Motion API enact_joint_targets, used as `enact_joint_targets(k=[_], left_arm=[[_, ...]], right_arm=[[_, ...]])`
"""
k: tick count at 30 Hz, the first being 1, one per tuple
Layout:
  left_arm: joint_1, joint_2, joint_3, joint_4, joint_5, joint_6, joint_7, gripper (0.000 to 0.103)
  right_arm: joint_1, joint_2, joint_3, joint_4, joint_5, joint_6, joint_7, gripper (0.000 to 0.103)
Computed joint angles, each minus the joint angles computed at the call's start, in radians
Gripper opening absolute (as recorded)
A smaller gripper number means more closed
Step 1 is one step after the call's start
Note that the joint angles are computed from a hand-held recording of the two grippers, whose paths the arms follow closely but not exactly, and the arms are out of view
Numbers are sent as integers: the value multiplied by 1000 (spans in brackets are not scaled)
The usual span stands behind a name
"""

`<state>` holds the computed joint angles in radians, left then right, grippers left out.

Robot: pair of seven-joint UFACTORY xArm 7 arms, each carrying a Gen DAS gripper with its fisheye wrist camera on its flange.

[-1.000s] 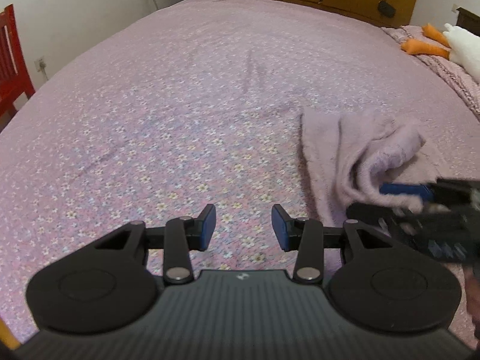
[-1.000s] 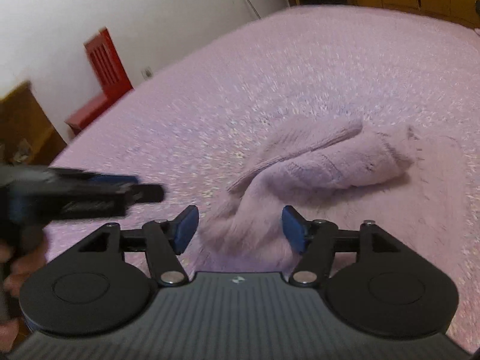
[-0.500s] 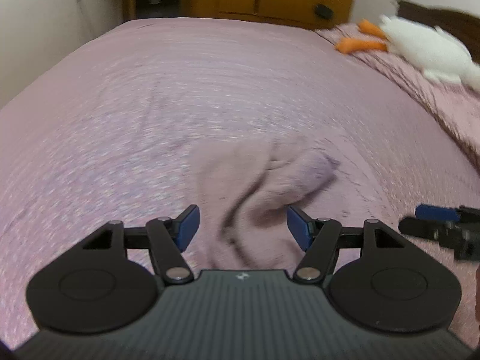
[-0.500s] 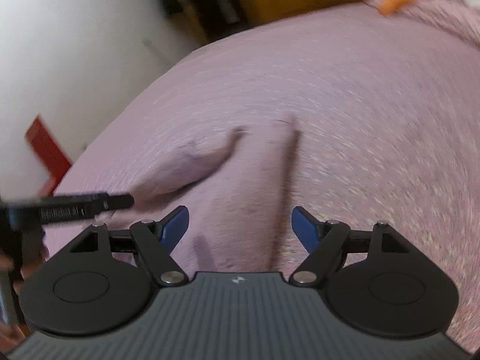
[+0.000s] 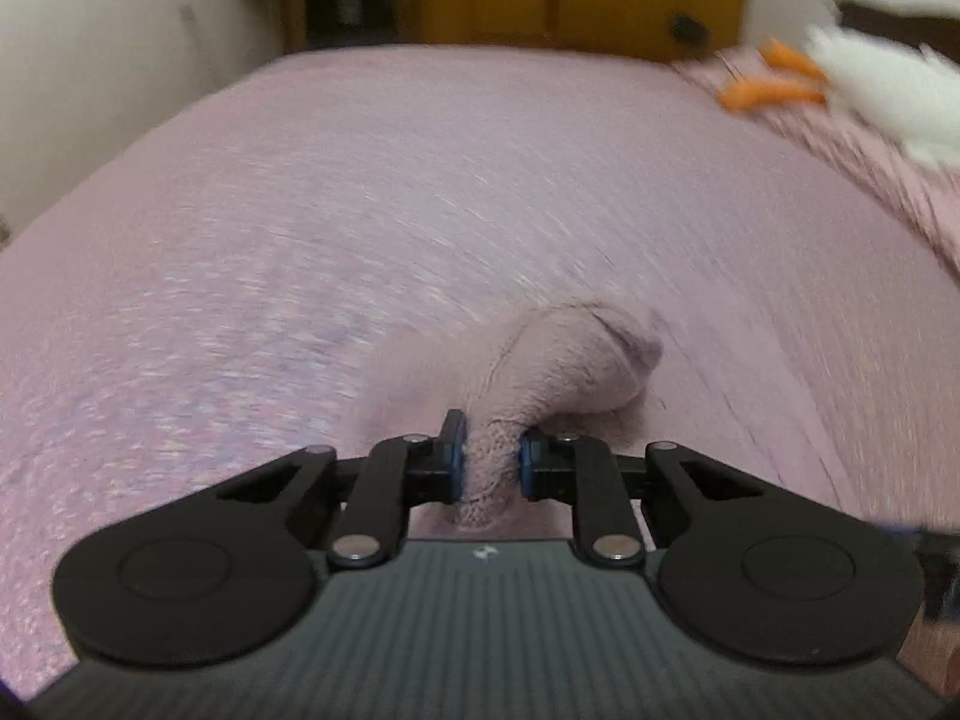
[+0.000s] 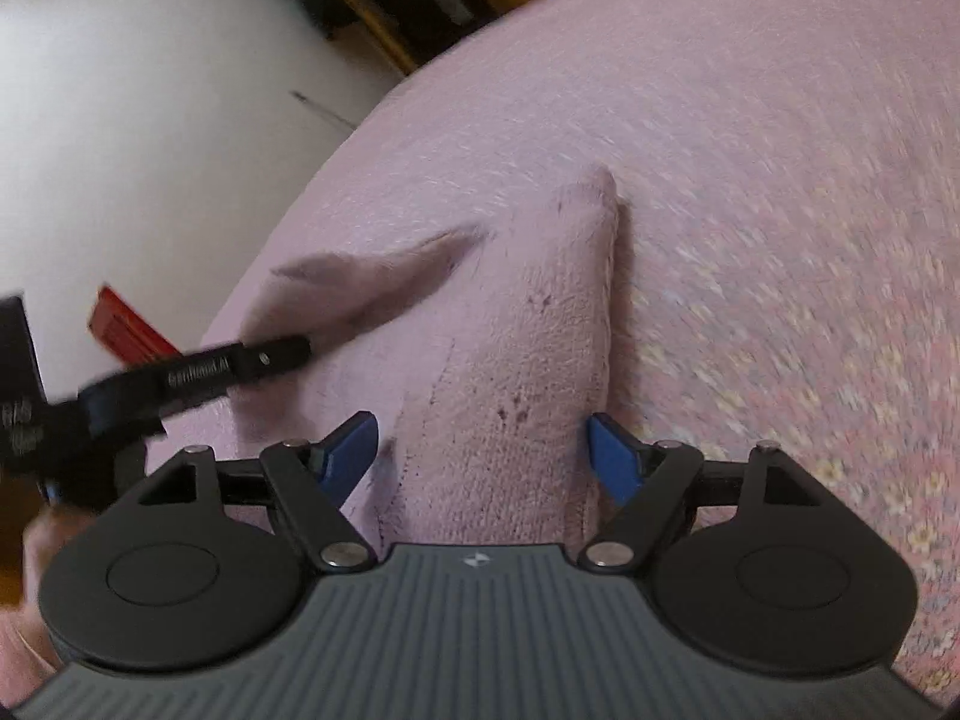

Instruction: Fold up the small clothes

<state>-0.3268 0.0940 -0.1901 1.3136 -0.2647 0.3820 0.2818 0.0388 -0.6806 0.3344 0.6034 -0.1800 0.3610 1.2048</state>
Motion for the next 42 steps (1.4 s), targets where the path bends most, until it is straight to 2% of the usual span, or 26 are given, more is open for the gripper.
enact_joint_targets(k=[2, 3, 4, 5, 7, 9, 11, 12, 14, 17, 19, 21, 22, 23, 24, 25, 26, 29, 31, 33, 37, 39, 42], left_arm=[[6, 21, 29, 17, 59, -13, -71, 14], [-18, 40, 70, 36, 109, 5, -125, 14], [0, 58, 70, 56, 118, 39, -146, 14], [52, 76, 28, 80, 84, 87, -128, 16], [84, 71, 11, 73, -51, 105, -27, 18], [99, 56, 4, 66, -115, 122, 27, 27], [109, 39, 10, 72, -160, 191, 35, 44], [118, 28, 10, 72, -205, 221, 61, 48], [132, -8, 16, 52, -299, 287, 119, 69], [132, -48, 38, 20, -378, 363, 186, 78], [118, -62, 45, -9, -379, 397, 170, 78], [96, -38, 70, -6, -401, 430, 137, 78], [119, -33, 56, -16, -462, 437, 138, 79], [125, -21, 57, -24, -534, 433, 156, 79], [131, -16, 57, -26, -585, 444, 169, 76], [136, -9, 56, -21, -625, 467, 175, 61], [137, -5, 56, -16, -634, 479, 156, 52], [136, -23, 55, -16, -646, 499, 127, 44], [144, -48, 60, -17, -697, 558, 149, 42], [144, -78, 68, -14, -700, 638, 125, 42], [117, -185, 81, -95, -694, 728, 120, 42], [97, -243, 90, -160, -699, 751, 138, 43], [62, -317, 87, -255, -649, 725, 163, 46]], right_arm=[[-6, 31, 22, 34, -38, 15, -35, 83], [-11, 41, 33, 49, -54, 31, -43, 84], [-17, 51, 45, 63, -69, 49, -45, 85], [-17, 57, 48, 67, -78, 57, -45, 86], [-6, 52, 41, 61, -81, 64, -38, 87], [8, 49, 22, 48, -69, 51, -30, 88], [25, 34, -6, 22, -44, 17, -24, 92], [36, 14, -20, -2, -25, -5, -18, 94], [42, -43, -28, -47, 6, -22, 3, 97], [58, -37, -59, -82, 65, -50, 16, 97], [106, -4, -105, -120, 128, -147, 10, 100], [95, 27, -93, -133, 143, -239, 10, 100], [130, 49, -122, -126, 166, -265, -9, 97], [122, 62, -114, -110, 178, -253, -6, 79], [89, 66, -83, -81, 174, -199, 6, 67], [76, 67, -76, -53, 168, -137, 5, 60], [90, 62, -93, -45, 177, -117, -4, 55], [108, -10, -109, -23, 188, -27, -16, 52], [119, -77, -109, 7, 191, 83, -22, 52], [137, -148, -109, 35, 196, 203, -34, 52], [162, -289, -91, 75, 227, 451, -15, 53], [172, -360, -59, 77, 242, 557, 15, 53], [195, -444, -14, 36, 267, 638, 57, 57]])
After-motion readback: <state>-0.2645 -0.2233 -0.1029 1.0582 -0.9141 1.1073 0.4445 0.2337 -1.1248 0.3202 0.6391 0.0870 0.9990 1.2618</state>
